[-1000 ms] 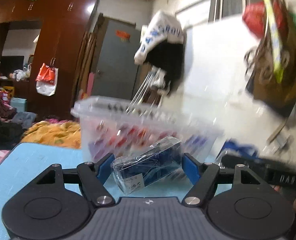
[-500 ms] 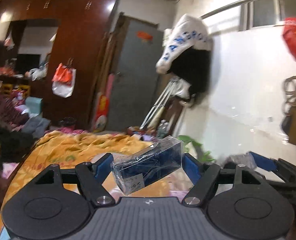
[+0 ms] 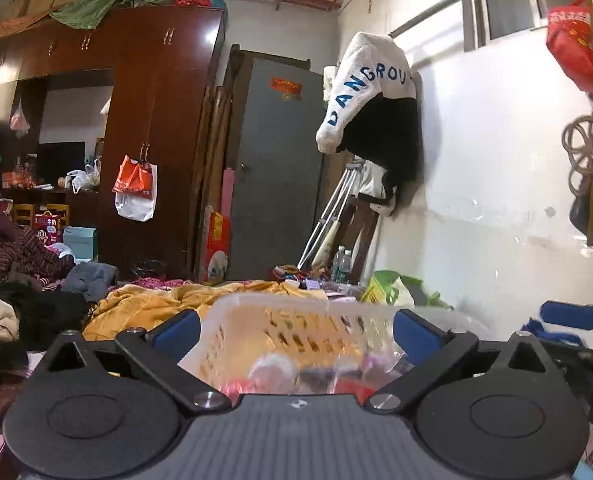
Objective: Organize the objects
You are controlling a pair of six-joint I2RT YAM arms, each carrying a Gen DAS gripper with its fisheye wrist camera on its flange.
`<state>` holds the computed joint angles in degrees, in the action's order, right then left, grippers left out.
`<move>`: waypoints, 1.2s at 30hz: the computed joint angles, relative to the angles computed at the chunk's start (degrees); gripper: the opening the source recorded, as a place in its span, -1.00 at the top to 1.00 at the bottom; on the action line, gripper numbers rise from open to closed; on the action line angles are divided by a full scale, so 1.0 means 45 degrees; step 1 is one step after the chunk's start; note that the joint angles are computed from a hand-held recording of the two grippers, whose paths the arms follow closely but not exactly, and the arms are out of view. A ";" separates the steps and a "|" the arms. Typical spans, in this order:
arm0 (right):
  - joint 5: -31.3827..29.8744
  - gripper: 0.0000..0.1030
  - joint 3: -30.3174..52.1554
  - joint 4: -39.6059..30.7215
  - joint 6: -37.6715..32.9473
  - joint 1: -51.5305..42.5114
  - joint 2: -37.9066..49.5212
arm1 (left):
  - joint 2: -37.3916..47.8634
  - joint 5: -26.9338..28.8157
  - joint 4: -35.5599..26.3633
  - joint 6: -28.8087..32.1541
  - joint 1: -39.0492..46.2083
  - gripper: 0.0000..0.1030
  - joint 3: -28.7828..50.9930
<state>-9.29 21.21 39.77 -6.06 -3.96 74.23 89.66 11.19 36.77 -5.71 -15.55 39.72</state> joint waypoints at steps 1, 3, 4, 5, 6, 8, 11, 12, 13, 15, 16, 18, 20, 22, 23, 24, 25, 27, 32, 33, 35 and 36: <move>0.0283 -1.00 -0.0378 0.0191 -0.0022 0.0168 -0.0218 | -0.0103 0.0240 -0.0143 -0.0083 0.0130 -1.00 -0.0133; 0.0631 -1.00 -0.1089 0.0595 0.0015 0.0462 -0.0571 | -0.0380 0.0458 -0.0364 -0.0052 0.0319 -1.00 -0.0515; 0.0583 -1.00 -0.1257 0.0623 0.0009 0.0496 -0.0623 | -0.0502 0.0339 -0.0360 0.0008 0.0317 -1.00 -0.0701; 0.0562 -1.00 -0.1322 0.0581 -0.0005 0.0527 -0.0632 | -0.0619 0.0196 -0.0232 0.0092 0.0307 -1.00 -0.0942; 0.0655 -1.00 -0.1378 0.0656 -0.0008 0.0593 -0.0573 | -0.0712 -0.0009 -0.0155 0.0233 0.0243 -1.00 -0.1120; 0.0826 -1.00 -0.1408 0.1122 -0.0049 0.0634 -0.0221 | -0.0863 -0.0708 -0.0260 0.0518 -0.0011 -1.00 -0.1328; 0.0667 -1.00 -0.1057 0.1033 0.0284 0.0362 0.0229 | -0.1113 -0.0620 -0.0432 0.0446 0.0020 -1.00 -0.1524; 0.0463 -1.00 -0.0988 0.1031 0.0470 0.0180 0.0305 | -0.1205 -0.0547 -0.0540 0.0401 0.0063 -1.00 -0.1555; 0.0316 -1.00 -0.1030 0.1073 0.0663 0.0061 0.0285 | -0.1325 -0.0580 -0.0619 0.0383 0.0065 -1.00 -0.1605; 0.0136 -1.00 -0.1123 0.1133 0.1030 -0.0144 0.0242 | -0.1603 -0.0778 -0.0701 0.0403 0.0004 -1.00 -0.1787; 0.0134 -1.00 -0.1196 0.1126 0.1146 -0.0169 0.0166 | -0.1772 -0.0921 -0.0893 0.0444 -0.0069 -1.00 -0.1823; 0.0001 -1.00 -0.1269 0.1077 0.1215 -0.0278 0.0051 | -0.1966 -0.0858 -0.1048 0.0571 -0.0104 -1.00 -0.1872; -0.0056 -1.00 -0.1277 0.1044 0.1244 -0.0337 0.0019 | -0.2026 -0.0965 -0.1245 0.0751 -0.0220 -1.00 -0.1860; 0.0046 -1.00 -0.1427 0.1256 0.1313 -0.0305 0.0046 | -0.2002 -0.1031 -0.1367 0.0816 -0.0333 -1.00 -0.1816; -0.0011 -1.00 -0.1461 0.1317 0.1337 -0.0330 0.0078 | -0.1935 -0.1015 -0.1457 0.0817 -0.0371 -1.00 -0.1741; -0.0081 -1.00 -0.1497 0.1386 0.1358 -0.0352 0.0110 | -0.1858 -0.1014 -0.1533 0.0815 -0.0413 -1.00 -0.1671; -0.0107 -1.00 -0.1520 0.1440 0.1375 -0.0381 0.0122 | -0.1825 -0.1040 -0.1540 0.0816 -0.0461 -1.00 -0.1694; 0.0041 -1.00 -0.1658 0.1629 0.1429 -0.0331 0.0110 | -0.1762 -0.1111 -0.1517 0.0764 -0.0574 -1.00 -0.1702; 0.0127 -1.00 -0.1907 0.1784 0.1550 -0.0390 -0.0093 | -0.1969 -0.1354 -0.1466 0.0851 -0.0842 -1.00 -0.1927; 0.0119 -1.00 -0.1940 0.1798 0.1612 -0.0433 -0.0143 | -0.2007 -0.1380 -0.1456 0.0866 -0.0883 -1.00 -0.1960; -0.0033 -1.00 -0.2011 0.1777 0.1710 -0.0560 -0.0265 | -0.2116 -0.1468 -0.1417 0.0877 -0.0992 -1.00 -0.2091; -0.0101 -1.00 -0.2033 0.1777 0.1729 -0.0631 -0.0285 | -0.2169 -0.1519 -0.1400 0.0889 -0.1047 -1.00 -0.2155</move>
